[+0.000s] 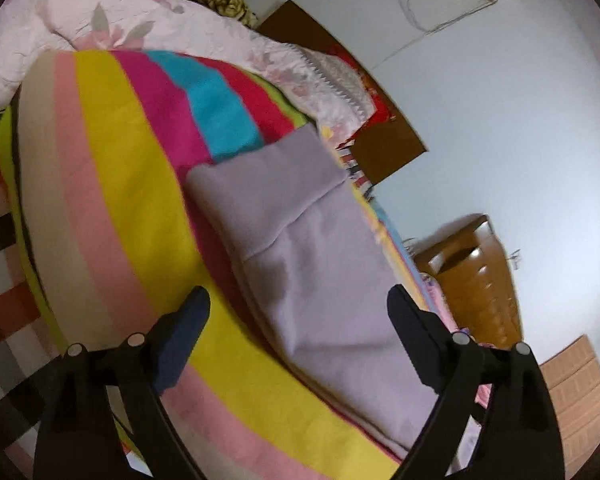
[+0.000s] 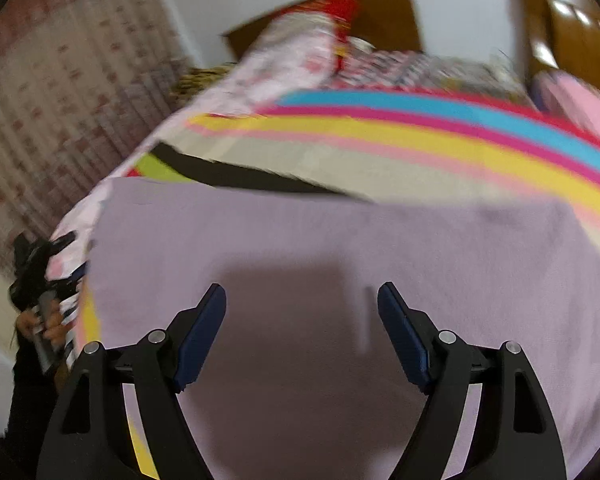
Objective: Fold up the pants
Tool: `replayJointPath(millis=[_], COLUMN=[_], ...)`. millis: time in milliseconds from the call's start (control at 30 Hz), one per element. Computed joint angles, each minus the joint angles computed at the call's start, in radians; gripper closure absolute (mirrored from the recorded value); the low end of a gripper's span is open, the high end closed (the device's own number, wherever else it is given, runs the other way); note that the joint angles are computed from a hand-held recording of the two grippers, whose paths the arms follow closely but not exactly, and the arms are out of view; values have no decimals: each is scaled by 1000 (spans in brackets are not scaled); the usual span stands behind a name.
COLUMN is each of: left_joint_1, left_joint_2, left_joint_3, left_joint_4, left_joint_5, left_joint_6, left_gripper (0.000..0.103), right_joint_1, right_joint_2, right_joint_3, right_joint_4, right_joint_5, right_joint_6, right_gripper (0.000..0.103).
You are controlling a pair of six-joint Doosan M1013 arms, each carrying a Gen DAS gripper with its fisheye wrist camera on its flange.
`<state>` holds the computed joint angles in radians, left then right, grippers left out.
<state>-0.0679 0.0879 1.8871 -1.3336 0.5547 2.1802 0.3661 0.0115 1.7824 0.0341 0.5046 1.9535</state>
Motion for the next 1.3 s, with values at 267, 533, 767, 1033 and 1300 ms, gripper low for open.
replayJointPath(millis=[267,533,767,1033,1300], left_joint_1=[38,13,-33,-10,-18], left_joint_2=[53,74,63,82,83], left_joint_3=[-3,-47,-71,-72,-65], left_joint_4=[-185,-108,122,3,-103], left_joint_5=[107,61,-14,53,30], left_joint_6=[66,-25,-189,-111,-50], left_gripper=[13,2,35,46,63], right_joint_1=[-42,-4,0,-3,15], right_joint_2=[321,684,806,852,935], right_joint_3=[-426,-964,-1133,-1226,-1400], right_joint_4=[565,640,748,746,670], right_joint_5=[295,733,914,986,1095], right_joint_6=[-828,-889,-863,-781,-700], right_gripper=[30,32,49,67,66])
